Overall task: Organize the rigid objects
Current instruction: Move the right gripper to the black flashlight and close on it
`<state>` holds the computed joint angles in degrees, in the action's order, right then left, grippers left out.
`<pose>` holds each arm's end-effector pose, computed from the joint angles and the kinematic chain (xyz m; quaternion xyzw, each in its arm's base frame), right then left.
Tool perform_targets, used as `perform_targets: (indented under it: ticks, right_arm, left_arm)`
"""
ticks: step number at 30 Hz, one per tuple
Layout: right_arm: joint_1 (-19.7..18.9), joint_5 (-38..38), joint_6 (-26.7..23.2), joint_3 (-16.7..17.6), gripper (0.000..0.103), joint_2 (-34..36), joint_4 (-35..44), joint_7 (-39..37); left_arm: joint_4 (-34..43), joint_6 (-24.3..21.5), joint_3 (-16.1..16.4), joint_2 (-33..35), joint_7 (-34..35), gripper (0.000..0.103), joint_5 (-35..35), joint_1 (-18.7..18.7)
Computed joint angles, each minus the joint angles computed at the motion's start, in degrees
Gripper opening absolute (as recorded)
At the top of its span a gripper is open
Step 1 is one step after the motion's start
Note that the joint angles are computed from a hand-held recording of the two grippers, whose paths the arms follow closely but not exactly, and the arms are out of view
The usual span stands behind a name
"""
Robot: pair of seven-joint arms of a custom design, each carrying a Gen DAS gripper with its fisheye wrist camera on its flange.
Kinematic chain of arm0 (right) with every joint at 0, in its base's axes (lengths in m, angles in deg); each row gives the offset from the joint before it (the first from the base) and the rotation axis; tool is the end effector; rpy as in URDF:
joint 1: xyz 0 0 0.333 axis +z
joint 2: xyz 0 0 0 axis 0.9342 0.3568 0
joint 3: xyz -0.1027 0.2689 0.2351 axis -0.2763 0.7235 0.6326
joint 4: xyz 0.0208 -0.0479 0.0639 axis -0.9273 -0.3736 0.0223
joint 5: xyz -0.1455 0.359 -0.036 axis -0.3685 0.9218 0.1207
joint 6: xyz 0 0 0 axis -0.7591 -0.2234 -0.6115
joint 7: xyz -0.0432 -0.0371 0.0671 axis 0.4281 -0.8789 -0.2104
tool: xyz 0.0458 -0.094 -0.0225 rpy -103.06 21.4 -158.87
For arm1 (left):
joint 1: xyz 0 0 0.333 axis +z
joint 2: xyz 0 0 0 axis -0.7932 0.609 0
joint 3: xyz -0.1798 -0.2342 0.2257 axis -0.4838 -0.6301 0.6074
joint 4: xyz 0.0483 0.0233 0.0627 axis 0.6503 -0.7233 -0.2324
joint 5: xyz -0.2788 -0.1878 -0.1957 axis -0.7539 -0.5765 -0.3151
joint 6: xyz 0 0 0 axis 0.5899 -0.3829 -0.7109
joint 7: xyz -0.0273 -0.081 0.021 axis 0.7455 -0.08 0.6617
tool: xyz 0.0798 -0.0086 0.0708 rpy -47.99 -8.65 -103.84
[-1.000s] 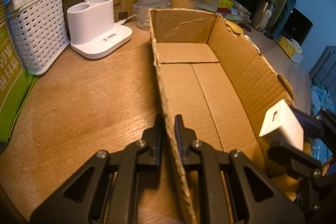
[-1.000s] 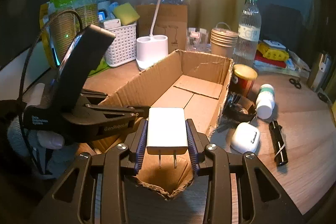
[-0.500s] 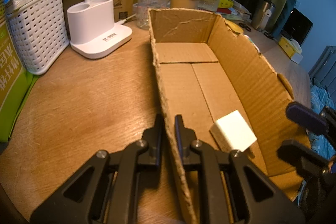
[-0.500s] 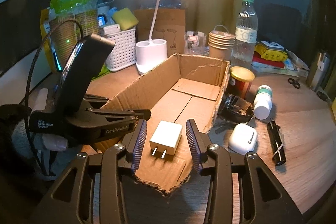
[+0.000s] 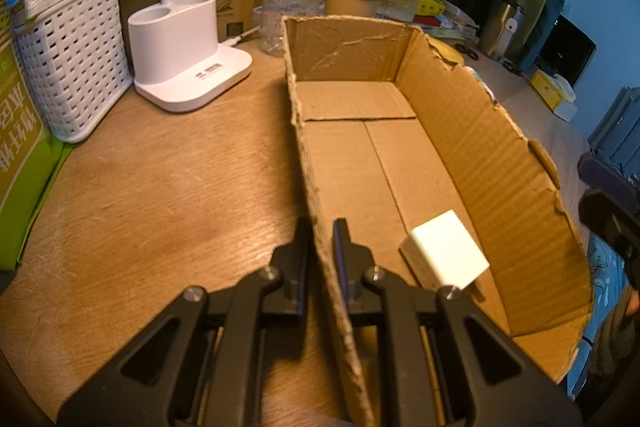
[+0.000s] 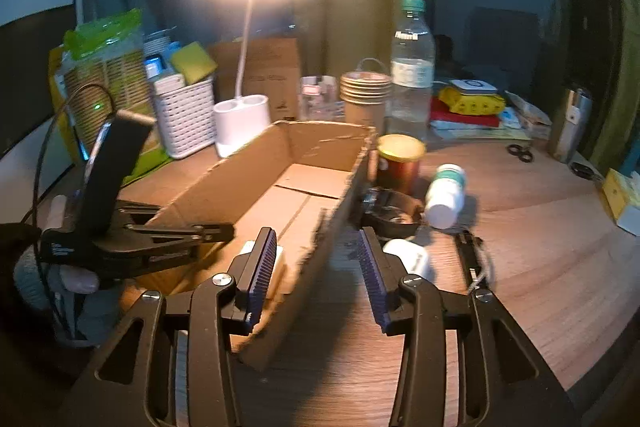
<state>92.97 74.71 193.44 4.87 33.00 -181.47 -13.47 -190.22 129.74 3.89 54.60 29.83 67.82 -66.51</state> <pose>0.3989 0.1715 0.5216 -0.7468 0.4836 -0.2505 0.3818 0.4714 -0.2871 0.4563 -0.6306 0.6971 -0.3068 0.1492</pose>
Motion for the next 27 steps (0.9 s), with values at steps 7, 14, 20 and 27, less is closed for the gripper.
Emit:
perform_targets:
  ticks: [7,14,20,27]
  right_arm:
    - [-6.6,-0.9,0.6,3.9,0.051,-0.5,-0.7,2.2]
    - [-14.9,-2.5,0.6,9.0,0.051,-0.9,-1.3,5.2]
    - [-24.2,-4.5,0.7,15.1,0.051,-0.7,-1.8,8.9]
    - [-35.2,-8.4,0.1,22.5,0.051,-0.1,-2.1,14.4]
  left_arm:
    - [0.0,0.0,0.0,0.0,0.0,0.012,0.0,0.0]
    - [0.0,-0.1,0.0,0.0,0.0,0.012,0.0,0.0]
    - [0.0,-0.1,0.0,0.0,0.1,0.012,-0.1,0.0]
    - [0.1,-0.1,0.0,0.0,0.1,0.012,-0.1,0.0]
